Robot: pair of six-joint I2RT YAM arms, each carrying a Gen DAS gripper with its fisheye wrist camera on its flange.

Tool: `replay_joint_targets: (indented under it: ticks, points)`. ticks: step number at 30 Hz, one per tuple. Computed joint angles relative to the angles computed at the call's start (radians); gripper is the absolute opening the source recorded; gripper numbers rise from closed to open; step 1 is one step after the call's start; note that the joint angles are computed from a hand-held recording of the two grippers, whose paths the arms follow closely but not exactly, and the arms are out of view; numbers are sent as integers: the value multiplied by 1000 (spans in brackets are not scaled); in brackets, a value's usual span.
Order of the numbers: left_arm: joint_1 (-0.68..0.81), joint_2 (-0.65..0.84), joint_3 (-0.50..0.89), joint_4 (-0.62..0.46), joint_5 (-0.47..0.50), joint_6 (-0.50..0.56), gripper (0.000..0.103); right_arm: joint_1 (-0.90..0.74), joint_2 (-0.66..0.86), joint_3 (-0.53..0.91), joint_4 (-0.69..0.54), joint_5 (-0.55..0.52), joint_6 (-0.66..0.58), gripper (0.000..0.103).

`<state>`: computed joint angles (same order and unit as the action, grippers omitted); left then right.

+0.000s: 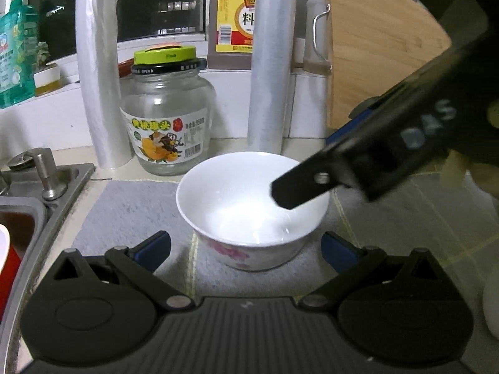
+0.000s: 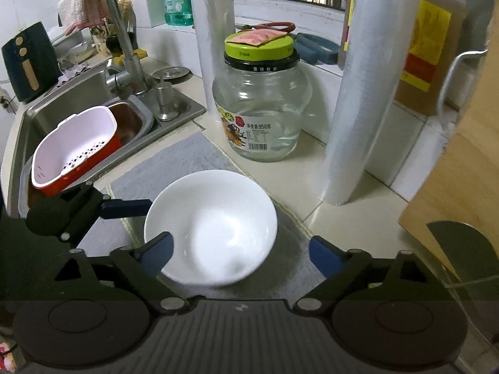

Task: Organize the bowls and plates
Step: 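Close the right gripper on the rim of the pink-flower bowl, then lift the pink-flower bowl off the mat with the right gripper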

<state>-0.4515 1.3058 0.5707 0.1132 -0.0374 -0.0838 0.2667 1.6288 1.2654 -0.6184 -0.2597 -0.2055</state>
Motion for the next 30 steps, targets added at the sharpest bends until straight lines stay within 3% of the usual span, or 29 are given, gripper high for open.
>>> replay_joint_targets:
  ticks: [4,19,30]
  points:
    - [2,1,-4,18,0,8,95,-4,47,28,7,-21,-4,88]
    - [8,11,3,43,36,23,93,1,175,129,13,-79,-3,74]
    - [8,1,-1,37,40,30,92,7,169,120,19,-73,2,72]
